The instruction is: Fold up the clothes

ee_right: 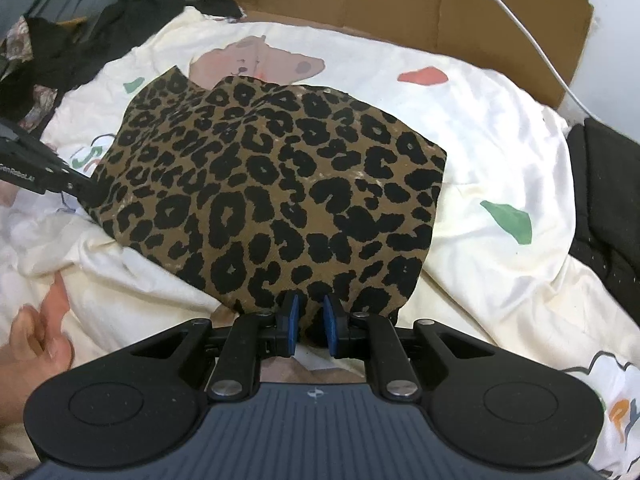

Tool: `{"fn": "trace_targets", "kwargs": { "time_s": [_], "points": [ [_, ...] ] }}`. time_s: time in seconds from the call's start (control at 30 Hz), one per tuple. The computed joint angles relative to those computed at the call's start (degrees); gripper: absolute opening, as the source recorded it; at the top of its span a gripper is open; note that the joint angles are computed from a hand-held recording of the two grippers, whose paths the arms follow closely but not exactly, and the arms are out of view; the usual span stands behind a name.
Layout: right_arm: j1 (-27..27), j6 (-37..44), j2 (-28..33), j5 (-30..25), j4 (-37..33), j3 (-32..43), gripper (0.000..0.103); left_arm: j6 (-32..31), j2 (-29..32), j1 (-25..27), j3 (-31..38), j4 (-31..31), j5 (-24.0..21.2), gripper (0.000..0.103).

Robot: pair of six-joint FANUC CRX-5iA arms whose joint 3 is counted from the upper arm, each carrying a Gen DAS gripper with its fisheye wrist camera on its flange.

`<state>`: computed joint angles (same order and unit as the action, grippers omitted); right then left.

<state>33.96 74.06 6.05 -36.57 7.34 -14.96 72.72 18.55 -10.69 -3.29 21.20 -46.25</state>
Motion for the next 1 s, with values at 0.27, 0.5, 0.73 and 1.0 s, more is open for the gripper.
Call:
{"fn": "trace_targets", "kwargs": {
  "time_s": [0.27, 0.5, 0.73, 1.0],
  "points": [
    [0.0, -4.2, -2.5, -1.7, 0.7, -0.3, 0.023, 7.6, -1.6, 0.4, 2.0, -3.5, -1.3, 0.029],
    [-2.7, -8.3, -5.5, -0.4, -4.7, -2.9, 0.037, 7.9, -1.9, 0.7, 0.1, -2.4, -0.5, 0.035],
    [-8.2, -8.4, -7.6, 2.8, -21.4, -4.4, 0.043, 7.4, -1.7, 1.9, -1.7, 0.2, -0.6, 0.037],
    [-12.4, -4.3, -6.1, 7.4, -36.8, -3.7, 0.043, 5.2, -1.6, 2.7, -2.4, 2.3, -0.9, 0.037]
  ]
}}
